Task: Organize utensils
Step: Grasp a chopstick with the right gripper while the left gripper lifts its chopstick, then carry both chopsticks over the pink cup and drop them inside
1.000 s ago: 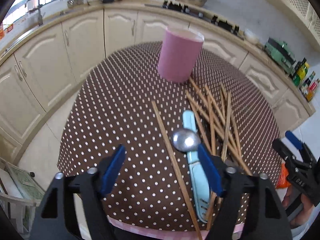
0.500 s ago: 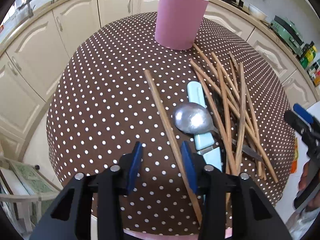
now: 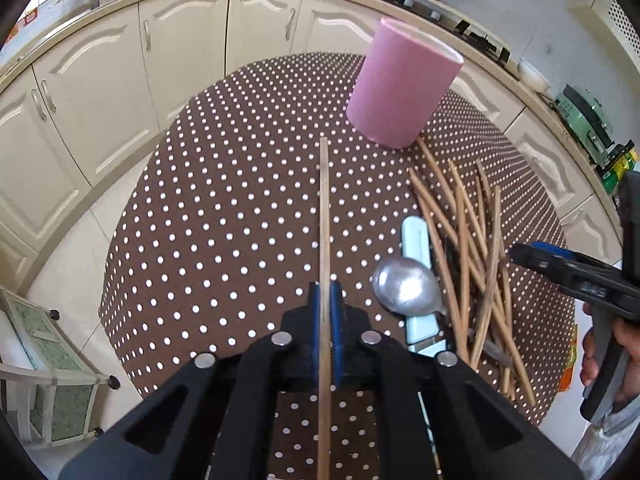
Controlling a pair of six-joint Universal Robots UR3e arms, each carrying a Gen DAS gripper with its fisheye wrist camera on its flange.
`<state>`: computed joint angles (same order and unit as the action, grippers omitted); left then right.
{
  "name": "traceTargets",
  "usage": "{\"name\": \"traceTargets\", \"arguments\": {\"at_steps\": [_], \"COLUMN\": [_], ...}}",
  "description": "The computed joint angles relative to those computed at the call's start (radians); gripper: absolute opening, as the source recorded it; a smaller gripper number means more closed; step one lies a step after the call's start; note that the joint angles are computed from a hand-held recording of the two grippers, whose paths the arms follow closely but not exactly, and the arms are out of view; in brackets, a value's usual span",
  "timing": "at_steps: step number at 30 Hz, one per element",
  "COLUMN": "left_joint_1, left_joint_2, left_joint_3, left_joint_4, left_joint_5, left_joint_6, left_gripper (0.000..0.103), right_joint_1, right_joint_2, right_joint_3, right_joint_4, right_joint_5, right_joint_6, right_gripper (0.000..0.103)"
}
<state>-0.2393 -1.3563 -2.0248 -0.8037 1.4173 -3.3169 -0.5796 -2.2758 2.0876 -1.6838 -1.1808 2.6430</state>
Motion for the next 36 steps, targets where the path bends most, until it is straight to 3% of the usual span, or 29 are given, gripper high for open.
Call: {"name": "traceTargets", "arguments": {"at_steps": [2, 4, 5, 11, 13, 15, 23, 31, 36], "left_joint_1": [0.002, 0.022, 0.024, 0.026, 0.028, 0.025, 0.044, 0.004, -0.031], "left_joint_2": [0.009, 0.037, 0.052, 0.091, 0.103, 0.118, 0.205, 0.208, 0.166], "left_joint_3": [0.01, 0.007, 0.004, -0.001, 0.012, 0.014, 0.005, 0.042, 0.085], "left_joint_4": [-0.005, -0.019, -0.024, -0.026, -0.039, -0.025, 0.028, 0.122, 0.196], "left_joint_5": [-0.003, -0.019, -0.023, -0.042, -0.049, -0.056, -0.118, -0.12, -0.097], "left_joint_6": [0.001, 0.023, 0.026, 0.028, 0.026, 0.025, 0.028, -0.011, -0.027], "left_gripper": [0.005, 0.005, 0.005, 0.005, 0.005, 0.005, 0.005, 0.005, 0.005], "right_joint_1": [0.057, 0.082, 0.103, 0.219, 0.195, 0.14, 0.044, -0.085, -0.286], "right_joint_2": [0.064, 0.119, 0.145, 0.311, 0.339, 0.322, 0.173, 0.023, -0.082], "right_joint_3": [-0.018, -0.044, -0.057, -0.151, -0.18, -0.177, -0.182, -0.272, -0.369], "right_joint_4": [-0.045, -0.057, -0.072, -0.14, -0.122, -0.101, -0.072, 0.082, 0.375], "right_joint_5": [-0.037, -0.047, -0.062, -0.156, -0.126, -0.058, 0.072, 0.242, 0.408], "right_joint_6": [0.051, 0.073, 0.091, 0.188, 0.185, 0.167, 0.101, -0.024, -0.264], "right_gripper": [0.05, 0.043, 0.035, 0.019, 0.016, 0.007, 0.006, 0.006, 0.006]}}
